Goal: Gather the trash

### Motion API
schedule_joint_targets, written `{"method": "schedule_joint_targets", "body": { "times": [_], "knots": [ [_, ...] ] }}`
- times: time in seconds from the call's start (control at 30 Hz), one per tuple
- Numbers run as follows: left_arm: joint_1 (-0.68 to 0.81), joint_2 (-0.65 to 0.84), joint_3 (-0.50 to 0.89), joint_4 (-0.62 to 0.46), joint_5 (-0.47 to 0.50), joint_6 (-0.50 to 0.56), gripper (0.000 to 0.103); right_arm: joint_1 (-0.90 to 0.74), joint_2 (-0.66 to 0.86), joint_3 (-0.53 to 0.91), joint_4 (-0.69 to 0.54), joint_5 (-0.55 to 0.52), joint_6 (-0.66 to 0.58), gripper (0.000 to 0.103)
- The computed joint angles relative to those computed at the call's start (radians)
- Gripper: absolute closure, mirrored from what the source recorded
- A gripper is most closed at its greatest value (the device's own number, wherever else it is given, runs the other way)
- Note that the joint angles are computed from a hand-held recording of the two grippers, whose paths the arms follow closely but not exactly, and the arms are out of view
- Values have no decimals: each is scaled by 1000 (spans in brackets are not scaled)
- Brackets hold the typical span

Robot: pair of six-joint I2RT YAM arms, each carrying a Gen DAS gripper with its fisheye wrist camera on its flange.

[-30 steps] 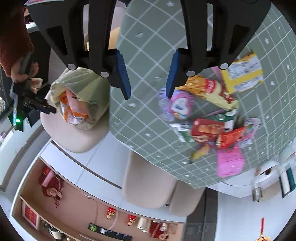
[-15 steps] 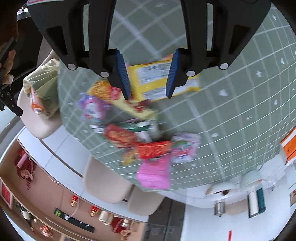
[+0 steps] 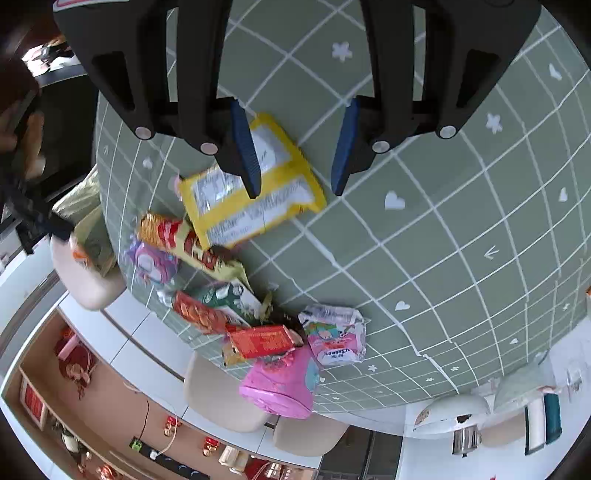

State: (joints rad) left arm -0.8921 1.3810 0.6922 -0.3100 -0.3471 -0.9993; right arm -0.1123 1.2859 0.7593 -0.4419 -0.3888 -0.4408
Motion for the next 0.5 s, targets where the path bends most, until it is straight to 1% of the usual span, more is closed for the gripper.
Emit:
{"method": "schedule_joint_targets", "body": {
  "times": [0.07,0.13,0.23,0.37,0.43,0.5],
  "knots": [
    [42,7,4,19,8,24,65,18,-7,-19,2,21,2,52],
    [115,34,27,41,16,71,65,24,-16,-35,6,34,3,52],
    [246,102,68,94,66,105,64,16,-19,-51,10,38,1,52],
    [399,248,149,161,145,77,64,6,-6,-73,25,54,-4,52],
    [436,338,217,148,164,53,65,4,7,-87,43,64,-9,52],
    [434,393,279,123,123,53,65,2,13,-98,55,67,-14,52]
  ]
}}
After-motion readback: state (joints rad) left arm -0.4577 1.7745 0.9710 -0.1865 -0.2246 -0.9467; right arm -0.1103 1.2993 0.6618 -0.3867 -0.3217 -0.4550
